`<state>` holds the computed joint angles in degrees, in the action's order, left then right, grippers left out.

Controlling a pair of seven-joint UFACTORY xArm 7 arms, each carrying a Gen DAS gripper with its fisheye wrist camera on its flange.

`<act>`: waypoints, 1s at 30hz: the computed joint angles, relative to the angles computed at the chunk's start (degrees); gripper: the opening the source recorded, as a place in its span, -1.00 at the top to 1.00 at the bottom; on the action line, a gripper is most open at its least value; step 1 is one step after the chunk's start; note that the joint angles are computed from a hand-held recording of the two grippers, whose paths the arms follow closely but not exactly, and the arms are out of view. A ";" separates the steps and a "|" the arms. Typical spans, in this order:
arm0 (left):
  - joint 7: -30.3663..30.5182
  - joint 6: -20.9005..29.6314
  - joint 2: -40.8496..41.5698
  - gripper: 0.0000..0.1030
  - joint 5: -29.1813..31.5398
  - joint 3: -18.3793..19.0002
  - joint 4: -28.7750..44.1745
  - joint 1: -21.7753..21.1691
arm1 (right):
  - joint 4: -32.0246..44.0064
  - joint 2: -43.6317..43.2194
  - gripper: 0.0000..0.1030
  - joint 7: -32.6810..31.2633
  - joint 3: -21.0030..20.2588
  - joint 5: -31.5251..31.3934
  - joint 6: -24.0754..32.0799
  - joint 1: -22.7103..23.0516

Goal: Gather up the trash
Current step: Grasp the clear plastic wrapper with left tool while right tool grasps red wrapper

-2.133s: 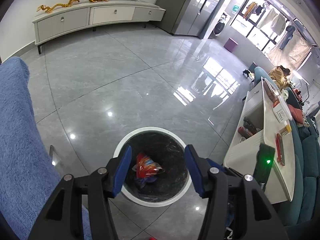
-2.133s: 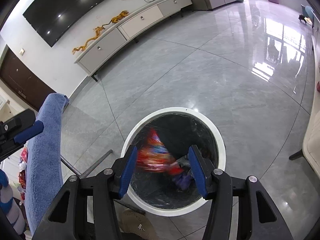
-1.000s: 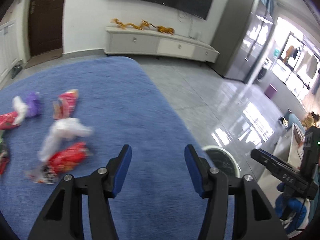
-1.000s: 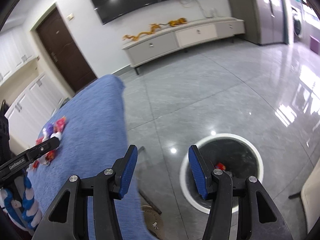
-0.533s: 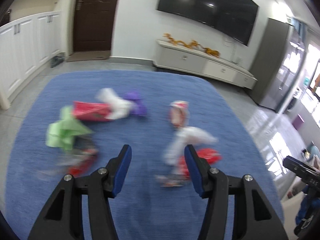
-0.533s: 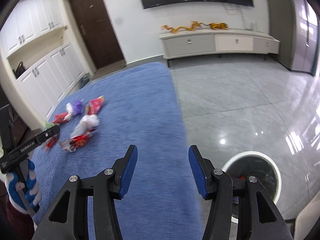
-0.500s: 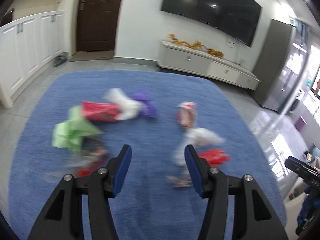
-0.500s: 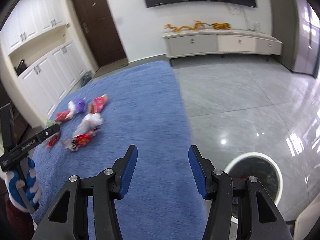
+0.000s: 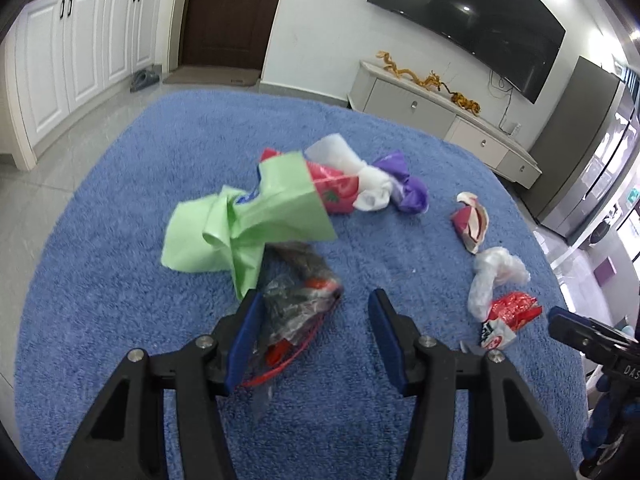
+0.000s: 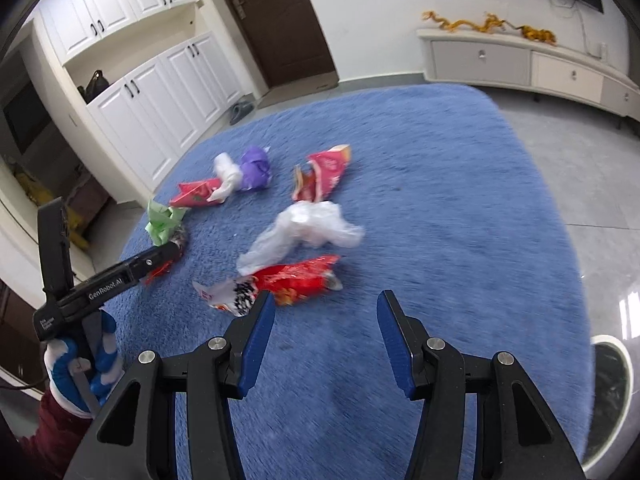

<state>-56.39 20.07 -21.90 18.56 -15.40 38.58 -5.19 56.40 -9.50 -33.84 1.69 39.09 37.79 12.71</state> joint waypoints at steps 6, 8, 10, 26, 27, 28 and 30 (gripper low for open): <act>2.63 -2.61 0.87 0.31 -1.43 1.05 -0.43 -1.46 | 2.68 3.99 -0.02 0.67 0.79 3.22 1.22 0.21; 3.70 -3.01 1.28 0.52 -2.42 1.16 -0.33 -2.39 | 3.37 5.05 -0.02 0.89 1.07 4.87 1.89 -0.04; 3.50 -2.68 1.24 0.61 -2.03 0.23 -0.08 -2.25 | 3.84 5.89 0.06 0.85 1.31 6.45 2.74 -0.44; -1.15 1.29 -1.74 0.67 -3.20 -3.42 0.02 -6.02 | -1.38 0.78 0.78 -8.02 0.10 15.92 1.83 -1.25; -1.65 1.75 -2.24 0.67 -3.08 -3.76 -0.10 -6.18 | -1.90 -0.08 0.79 -8.61 -0.50 16.34 2.31 -1.43; -2.21 2.35 -2.65 0.67 -2.89 -4.24 0.03 -6.35 | -2.53 -0.97 0.80 -9.24 -1.01 16.94 2.44 -1.54; -2.95 3.26 -3.03 0.68 -2.60 -4.85 0.56 -6.71 | -3.63 -2.57 0.81 -10.44 -2.07 17.89 2.92 -1.75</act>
